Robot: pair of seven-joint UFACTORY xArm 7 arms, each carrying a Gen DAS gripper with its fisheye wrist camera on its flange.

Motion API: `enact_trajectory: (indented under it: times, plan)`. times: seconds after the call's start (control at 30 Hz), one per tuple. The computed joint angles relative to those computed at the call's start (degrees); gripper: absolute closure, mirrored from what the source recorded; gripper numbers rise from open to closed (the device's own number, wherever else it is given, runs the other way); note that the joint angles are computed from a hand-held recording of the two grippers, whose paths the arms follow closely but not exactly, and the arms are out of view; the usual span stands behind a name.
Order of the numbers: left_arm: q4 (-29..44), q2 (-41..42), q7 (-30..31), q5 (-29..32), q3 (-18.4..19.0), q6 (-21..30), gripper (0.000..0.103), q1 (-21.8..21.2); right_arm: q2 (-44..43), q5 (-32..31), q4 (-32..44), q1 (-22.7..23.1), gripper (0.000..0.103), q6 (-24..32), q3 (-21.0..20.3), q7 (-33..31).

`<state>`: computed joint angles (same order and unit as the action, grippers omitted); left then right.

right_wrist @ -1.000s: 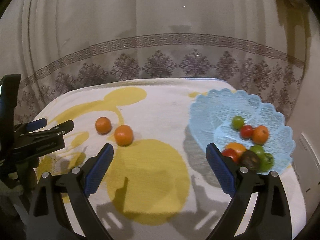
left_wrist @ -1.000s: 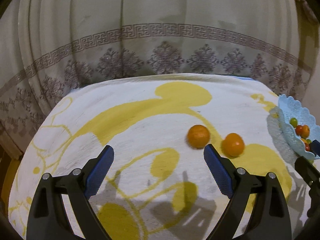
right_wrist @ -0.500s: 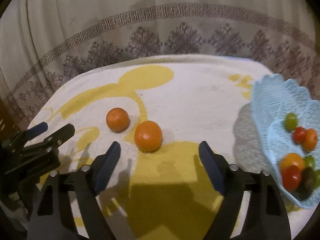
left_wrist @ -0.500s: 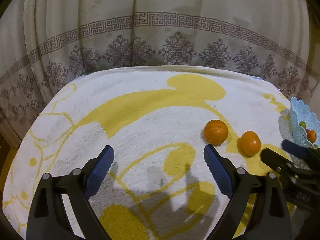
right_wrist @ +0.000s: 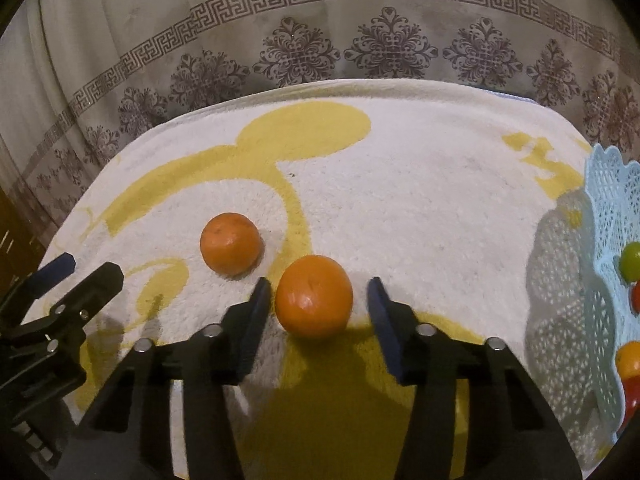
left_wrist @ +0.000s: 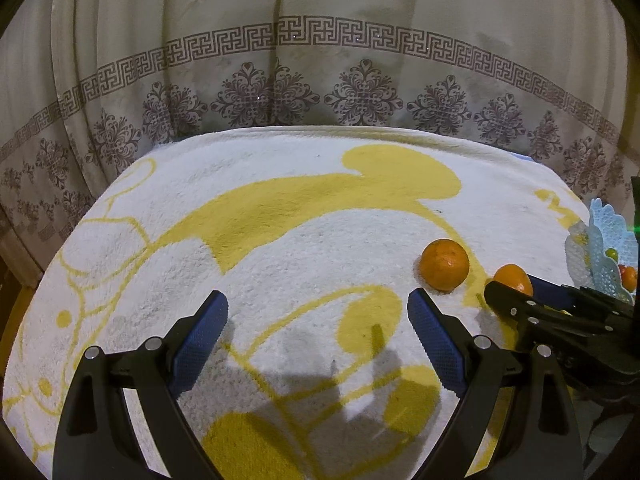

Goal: Organize fruits
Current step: 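Close the right gripper on one orange while the left closes on the other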

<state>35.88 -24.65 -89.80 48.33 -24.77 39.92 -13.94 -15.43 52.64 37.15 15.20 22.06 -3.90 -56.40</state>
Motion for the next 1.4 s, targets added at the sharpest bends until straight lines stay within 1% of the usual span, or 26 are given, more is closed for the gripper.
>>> enact_trajectory:
  times: [0.03, 0.07, 0.3, 0.43, 0.6, 0.73, 0.77, 0.8, 0.83, 0.9, 0.93, 1.0, 1.1, 1.13, 1.27, 1.4]
  plan:
    - [0.34, 0.36, 0.19, -0.01, -0.03, 0.21, 0.012, 0.04, -0.09, 0.52, 0.12, 0.13, 0.065, 0.66, -0.39, -0.63]
    - [0.64, 0.69, 0.33, 0.05, -0.01, 0.29, 0.012, 0.04, -0.28, 0.55, 0.05, -0.01, 0.065, 0.90, -0.42, -0.74]
    - [3.58, 4.44, 1.49, 1.60, 1.07, -1.02, 0.012, -0.10, -4.43, -1.65, -2.99, -1.78, 0.065, 2.79, -1.86, -0.28]
    - [6.18, 8.22, 1.95, 3.67, 2.17, -3.61, 0.012, -0.65, -8.60, -3.29, -6.36, -3.08, 0.065, 4.24, -4.01, 0.28]
    - [9.96, 13.31, 1.84, 6.63, 3.46, -3.89, 0.012, -2.75, -11.27, -4.12, -8.35, -3.37, 0.065, 5.57, -6.24, 1.29]
    - [13.14, 17.31, 1.97, 8.70, 5.37, -3.63, 0.013, -5.10, -12.27, -3.45, -9.42, -2.54, 0.065, 4.72, -7.11, 0.72]
    - [13.74, 18.08, 2.19, 9.05, 5.98, -3.58, 0.016, -5.66, -12.32, -3.42, -9.53, -2.34, 0.065, 4.45, -7.16, 0.70]
    - [14.14, 18.67, 2.52, 9.08, 6.62, -3.63, 0.022, -6.19, -12.40, -3.39, -9.66, -2.16, 0.065, 4.22, -7.26, 0.62]
    - [14.71, 19.50, 3.29, 8.48, 7.35, -3.82, 0.025, -6.62, -12.45, -3.27, -9.70, -1.95, 0.065, 4.14, -7.49, 0.48]
    - [15.10, 20.42, 3.92, 7.55, 8.68, -4.89, 0.035, -7.26, -12.20, -2.91, -9.50, -1.57, 0.065, 4.21, -7.86, 0.45]
    - [15.26, 20.95, 4.37, 6.82, 9.32, -5.74, 0.038, -7.42, -12.15, -2.72, -9.45, -1.49, 0.065, 4.32, -8.04, 0.37]
    - [15.20, 21.41, 4.83, 6.14, 10.14, -6.98, 0.050, -7.78, -12.23, -2.49, -9.55, -1.43, 0.065, 4.09, -7.97, 0.30]
    - [14.57, 21.61, 5.53, 5.65, 11.22, -10.15, 0.062, -7.77, -12.50, -2.58, -9.84, -1.37, 0.065, 3.65, -7.84, 0.29]
    - [14.36, 21.41, 5.09, 6.13, 11.25, -10.52, 0.064, -7.79, -12.48, -2.55, -9.80, -1.29, 0.065, 3.69, -7.95, 0.28]
    - [13.85, 20.59, 3.67, 7.26, 10.74, -9.69, 0.064, -8.03, -12.53, -2.23, -9.62, -1.24, 0.065, 4.16, -8.43, -0.08]
    - [12.80, 19.06, 2.71, 6.84, 9.95, -8.75, 0.064, -8.33, -12.78, -1.75, -9.53, -1.33, 0.065, 4.67, -8.74, -0.48]
